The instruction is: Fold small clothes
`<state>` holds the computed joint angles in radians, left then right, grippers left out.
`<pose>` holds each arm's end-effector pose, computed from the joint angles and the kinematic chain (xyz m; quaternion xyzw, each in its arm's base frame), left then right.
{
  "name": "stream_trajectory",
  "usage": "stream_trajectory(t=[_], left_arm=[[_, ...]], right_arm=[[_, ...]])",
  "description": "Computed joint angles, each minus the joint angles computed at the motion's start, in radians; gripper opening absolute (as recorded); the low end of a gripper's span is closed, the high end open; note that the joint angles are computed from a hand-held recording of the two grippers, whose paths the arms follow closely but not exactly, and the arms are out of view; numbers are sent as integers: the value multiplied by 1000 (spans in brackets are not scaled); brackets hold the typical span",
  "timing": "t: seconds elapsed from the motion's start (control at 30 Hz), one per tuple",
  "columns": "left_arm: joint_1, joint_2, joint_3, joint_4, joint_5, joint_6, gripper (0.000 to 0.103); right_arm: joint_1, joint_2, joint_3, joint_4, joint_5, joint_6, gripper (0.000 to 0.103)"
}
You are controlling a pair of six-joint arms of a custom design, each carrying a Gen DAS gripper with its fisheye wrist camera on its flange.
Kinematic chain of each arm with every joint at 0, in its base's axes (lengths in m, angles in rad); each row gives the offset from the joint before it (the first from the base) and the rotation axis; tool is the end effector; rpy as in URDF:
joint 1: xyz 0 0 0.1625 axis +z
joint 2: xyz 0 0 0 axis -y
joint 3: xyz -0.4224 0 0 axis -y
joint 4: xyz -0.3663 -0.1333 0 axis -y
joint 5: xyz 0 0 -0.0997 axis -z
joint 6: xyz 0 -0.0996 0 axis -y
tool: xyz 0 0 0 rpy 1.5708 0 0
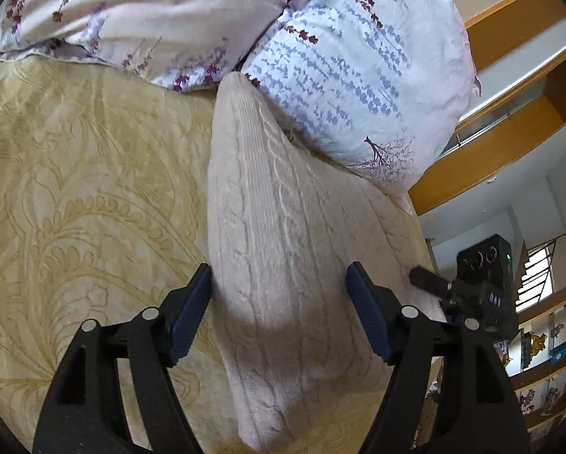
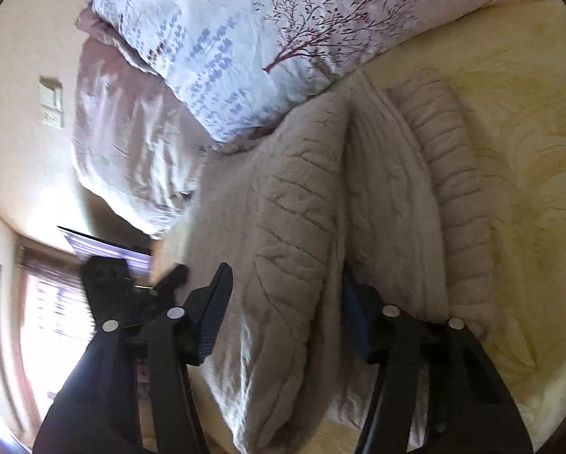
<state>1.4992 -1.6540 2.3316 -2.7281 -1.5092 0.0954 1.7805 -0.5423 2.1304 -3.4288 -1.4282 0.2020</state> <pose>0.1116 -0.3936 0.3116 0.0737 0.9681 -0.2371 0.0327 0.2437 -0.4367 -0.0542 -0.0134 0.9883 -0.1169 0.0965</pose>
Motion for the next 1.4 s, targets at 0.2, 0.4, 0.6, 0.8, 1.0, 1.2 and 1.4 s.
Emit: stream_trajectory(t=[0.2, 0.4, 0.6, 0.8, 1.0, 1.2, 1.4], left_arm=[[27, 21, -20, 25, -45, -16, 74], [27, -10, -27, 73, -30, -34, 78], [25, -36, -22, 88, -41, -35, 79], [3, -72, -6, 116, -50, -1, 79], [-19, -77, 13, 130, -56, 19, 79], [-38, -75, 30, 144, -40, 35, 79], [-34, -82, 44, 159, -46, 37, 79]], right_arm=[[-4, 49, -53, -73, -13, 41, 38], [123, 77, -84, -159, -268, -108, 17], [359, 141, -113, -373, -625, -493, 16], [385, 132, -106, -458, -746, -574, 16], [358, 112, -56, -490, -764, -557, 16], [261, 107, -34, -408, -756, -436, 17], [194, 70, 29, -450, -709, -273, 41]])
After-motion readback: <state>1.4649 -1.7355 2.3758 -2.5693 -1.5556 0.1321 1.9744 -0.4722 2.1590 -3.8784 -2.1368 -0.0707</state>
